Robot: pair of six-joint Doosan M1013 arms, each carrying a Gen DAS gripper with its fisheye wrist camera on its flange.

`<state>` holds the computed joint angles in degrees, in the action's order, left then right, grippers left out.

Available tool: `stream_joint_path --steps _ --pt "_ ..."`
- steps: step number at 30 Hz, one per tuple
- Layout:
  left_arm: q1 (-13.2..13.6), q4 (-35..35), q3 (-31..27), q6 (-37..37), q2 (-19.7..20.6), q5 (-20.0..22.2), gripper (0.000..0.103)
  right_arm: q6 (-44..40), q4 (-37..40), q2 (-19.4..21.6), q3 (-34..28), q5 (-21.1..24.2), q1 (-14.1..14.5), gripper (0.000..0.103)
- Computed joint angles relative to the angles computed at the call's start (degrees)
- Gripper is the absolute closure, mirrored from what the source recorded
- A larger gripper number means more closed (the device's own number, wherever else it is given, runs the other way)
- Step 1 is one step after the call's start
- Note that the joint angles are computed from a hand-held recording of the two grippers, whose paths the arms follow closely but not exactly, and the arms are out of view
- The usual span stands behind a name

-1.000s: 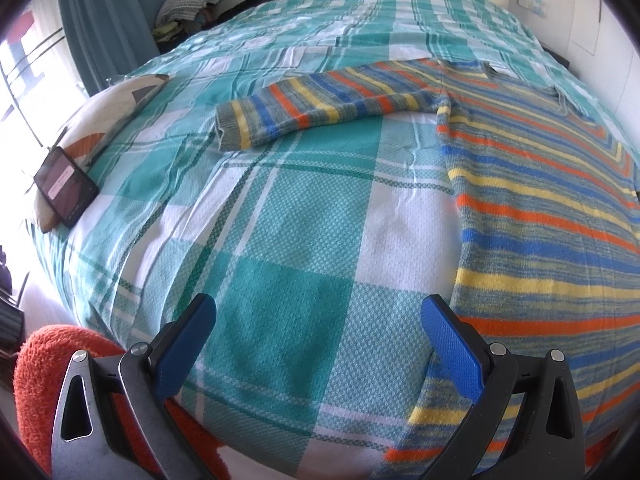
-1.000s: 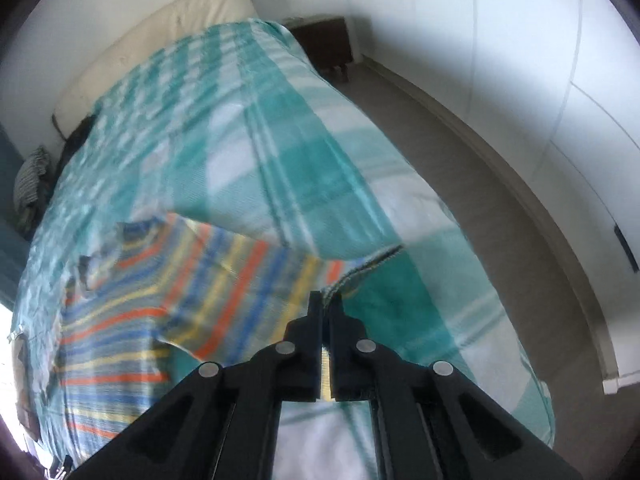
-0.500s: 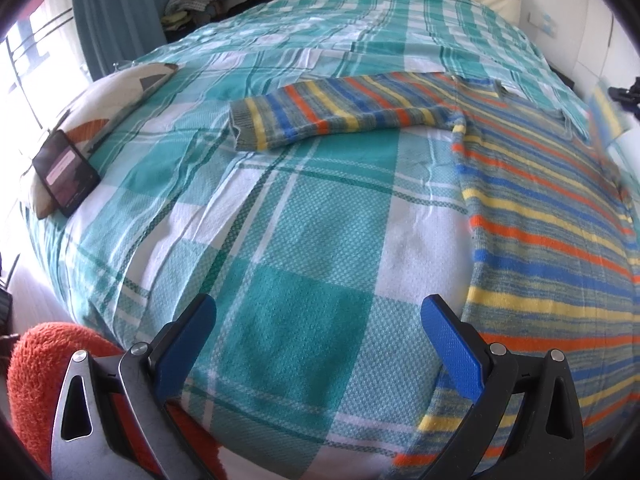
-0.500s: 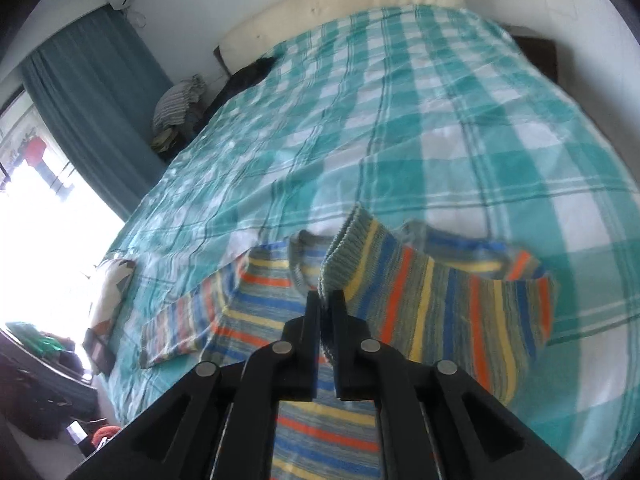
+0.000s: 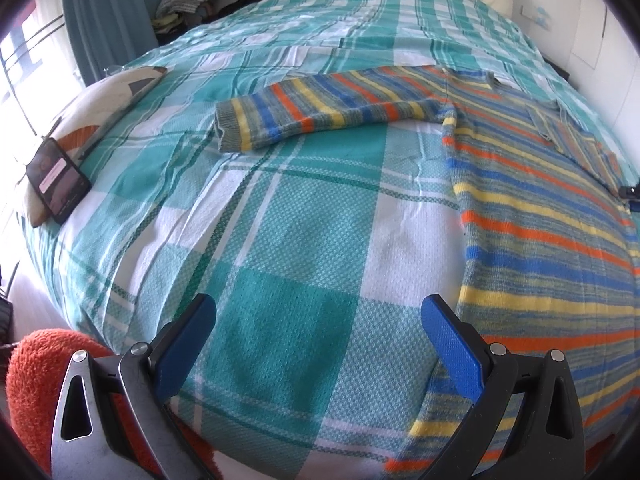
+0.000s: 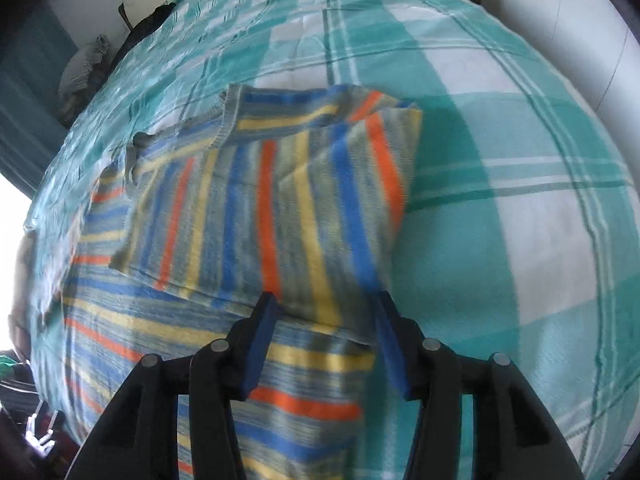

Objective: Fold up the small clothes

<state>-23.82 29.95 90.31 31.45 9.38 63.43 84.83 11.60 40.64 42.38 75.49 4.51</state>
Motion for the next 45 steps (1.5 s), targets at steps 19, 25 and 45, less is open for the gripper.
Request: stream_joint_path --steps 19,25,45 --pt "-0.54 0.83 -0.18 -0.33 0.33 1.36 0.001 -6.10 -1.43 -22.55 36.46 -29.53 -3.46 0.046" --pt "-1.08 1.02 -0.50 1.13 0.77 1.48 0.001 -2.66 -3.03 -23.28 37.18 -31.89 -3.73 0.037" --pt "7.42 6.54 -5.10 0.89 4.50 -7.69 0.001 0.66 -10.82 -21.64 37.21 -30.17 -1.53 0.035"
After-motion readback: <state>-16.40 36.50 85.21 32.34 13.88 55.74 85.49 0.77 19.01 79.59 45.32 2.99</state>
